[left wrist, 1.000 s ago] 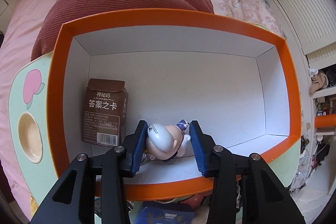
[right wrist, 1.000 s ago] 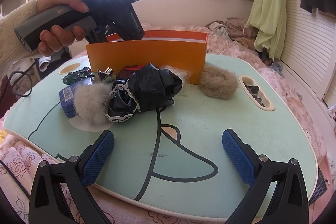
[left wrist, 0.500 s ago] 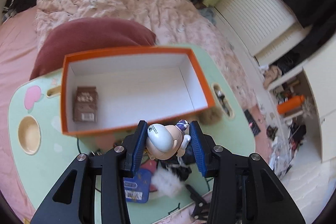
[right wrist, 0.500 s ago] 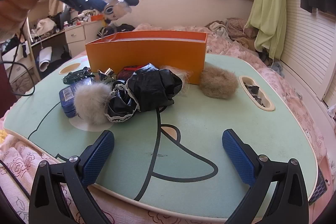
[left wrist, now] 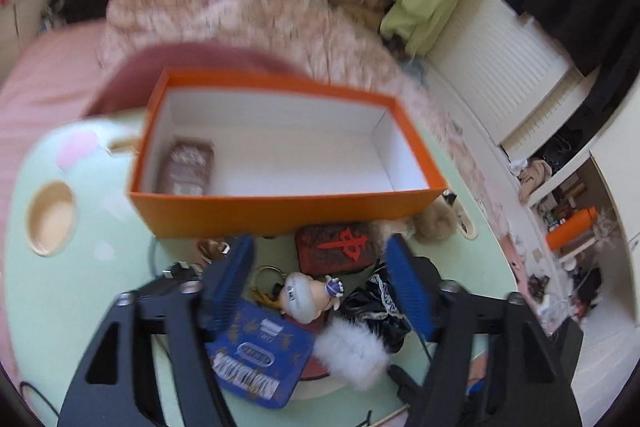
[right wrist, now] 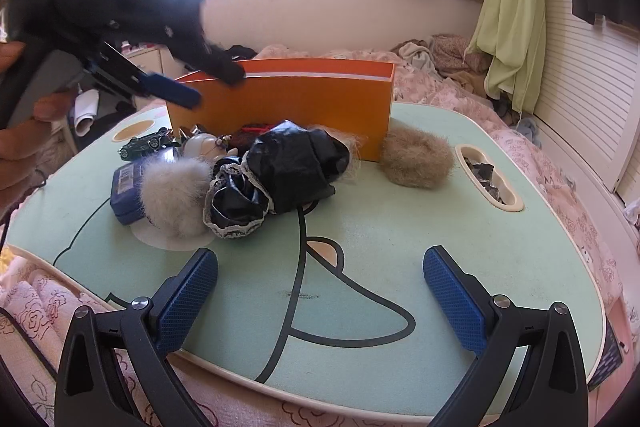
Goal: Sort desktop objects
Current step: 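Lift the figurine out and set it on the tray by the tin, then reach the right gripper into the box toward the brown card box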
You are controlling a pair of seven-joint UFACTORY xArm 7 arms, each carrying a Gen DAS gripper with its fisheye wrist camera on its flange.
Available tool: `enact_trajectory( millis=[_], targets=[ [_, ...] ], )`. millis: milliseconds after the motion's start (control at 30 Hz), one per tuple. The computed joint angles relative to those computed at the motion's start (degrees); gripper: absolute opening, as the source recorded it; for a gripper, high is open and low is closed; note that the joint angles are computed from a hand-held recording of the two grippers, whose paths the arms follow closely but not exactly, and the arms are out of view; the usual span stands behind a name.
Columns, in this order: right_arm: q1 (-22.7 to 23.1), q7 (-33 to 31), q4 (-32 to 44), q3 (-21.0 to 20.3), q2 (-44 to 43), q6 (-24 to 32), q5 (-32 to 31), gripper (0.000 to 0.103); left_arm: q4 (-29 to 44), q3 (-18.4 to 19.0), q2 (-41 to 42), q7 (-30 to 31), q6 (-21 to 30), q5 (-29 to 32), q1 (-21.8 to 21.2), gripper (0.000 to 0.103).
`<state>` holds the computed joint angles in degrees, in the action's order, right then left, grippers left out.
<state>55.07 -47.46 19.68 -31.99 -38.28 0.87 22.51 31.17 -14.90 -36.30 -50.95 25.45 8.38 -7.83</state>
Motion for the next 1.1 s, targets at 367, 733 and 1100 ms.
enact_trajectory(
  millis=[367, 733, 1100],
  targets=[
    [-0.3, -2.8, 0.3, 0.8, 0.1, 0.3, 3.3, 0.103, -8.8, -12.2, -14.9, -9.0, 17.8, 5.8, -5.4, 0.083],
    [0.0, -3.9, 0.4, 0.4, -1.4, 1.6, 5.1, 0.1, -12.1, -12.5, -9.2, -19.3, 11.2, 11.8, -5.8, 0.103],
    [12.8, 5.1, 43.9, -5.9, 20.9, 45.6, 15.1, 0.073, -13.1, -11.1, -10.1, -19.1, 10.1, 13.8, -7.8, 0.103]
  ],
)
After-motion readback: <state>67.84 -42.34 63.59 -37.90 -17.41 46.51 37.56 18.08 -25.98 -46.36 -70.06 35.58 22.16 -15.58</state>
